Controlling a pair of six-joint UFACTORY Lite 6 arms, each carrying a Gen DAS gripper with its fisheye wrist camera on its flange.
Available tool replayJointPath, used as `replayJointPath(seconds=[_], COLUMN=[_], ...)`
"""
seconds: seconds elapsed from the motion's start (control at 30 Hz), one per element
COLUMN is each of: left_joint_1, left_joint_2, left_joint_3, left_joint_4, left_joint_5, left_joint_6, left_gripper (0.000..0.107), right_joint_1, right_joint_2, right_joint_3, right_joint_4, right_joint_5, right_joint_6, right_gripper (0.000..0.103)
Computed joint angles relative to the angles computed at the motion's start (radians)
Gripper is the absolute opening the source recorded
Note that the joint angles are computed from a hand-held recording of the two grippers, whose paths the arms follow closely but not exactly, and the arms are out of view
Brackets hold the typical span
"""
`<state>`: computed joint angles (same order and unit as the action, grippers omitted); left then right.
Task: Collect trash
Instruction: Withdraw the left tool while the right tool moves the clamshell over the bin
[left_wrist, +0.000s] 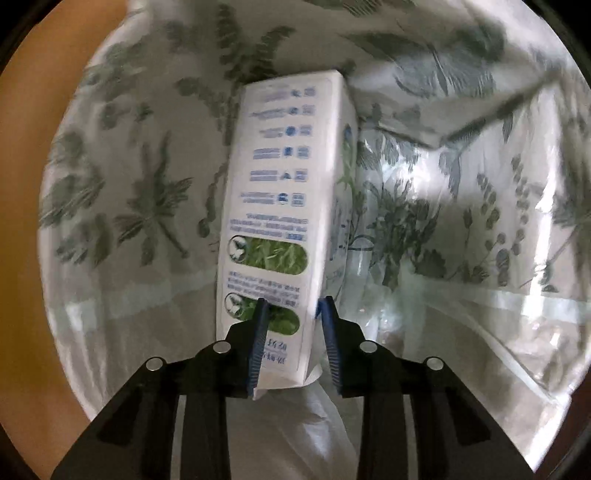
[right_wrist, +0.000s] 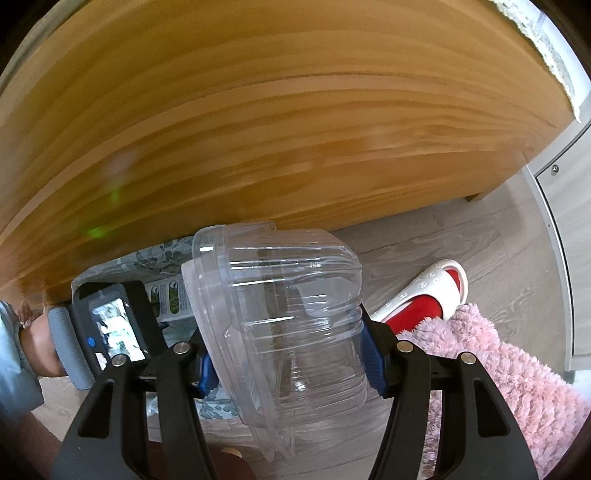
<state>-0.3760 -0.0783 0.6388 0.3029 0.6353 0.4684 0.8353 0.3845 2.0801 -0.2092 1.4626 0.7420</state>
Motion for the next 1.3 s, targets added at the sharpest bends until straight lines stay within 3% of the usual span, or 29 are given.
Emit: replayJointPath(seconds=[0.03, 0.13, 0.37, 0.43, 0.57, 0.9, 1.07, 1.3], left_joint_1=[0.022, 0.083, 0.143, 0.162, 0.103, 0.276, 0.486, 0.783], left_joint_2=[-0.001, -0.043, -0.158, -0.184, -0.297, -0.445, -0.441, -0.443], left_joint_3=[0.012, 0.045, 0.108, 0.129, 0.098, 0.302, 0.497, 0.623], left_joint_4=[-0.017, -0.089, -0.181, -0.193, -0.220, -0.426, -0.574, -0.750], left_joint_5=[0.008, 0.068, 0.223, 0.260, 0.349, 0.535, 0.677, 0.830], left_joint_6=[0.025, 0.111, 0.153, 0.136, 0.029, 0.056, 0.090, 0.177], left_gripper=[0.030, 0.052, 0.068, 0.077, 0.083, 0.095, 0.095, 0.095], right_joint_1=[-0.001, 0.006, 0.014, 0.023, 0.031, 0.088, 0.115, 0.188], right_joint_2=[-0.004, -0.014, -0.037, -0.046, -0.076, -0.118, -0.120, -0.043], right_joint_3=[-0.003, -0.002, -0.002, -0.009, -0.047, -0.071, -0.069, 0.036], right_joint_4=[0.001, -0.001, -0.012, -0.017, -0.019, -0.042, -0.052, -0.068], right_joint_5=[-0.002, -0.003, -0.008, -0.012, -0.033, -0.056, -0.069, -0.027], right_joint_6=[-0.001, -0.004, -0.005, 0.002, -0.001, -0.007, -0.036, -0.119], right_gripper=[0.059, 0.059, 0.059, 0.059, 0.059, 0.059, 0.059, 0.059])
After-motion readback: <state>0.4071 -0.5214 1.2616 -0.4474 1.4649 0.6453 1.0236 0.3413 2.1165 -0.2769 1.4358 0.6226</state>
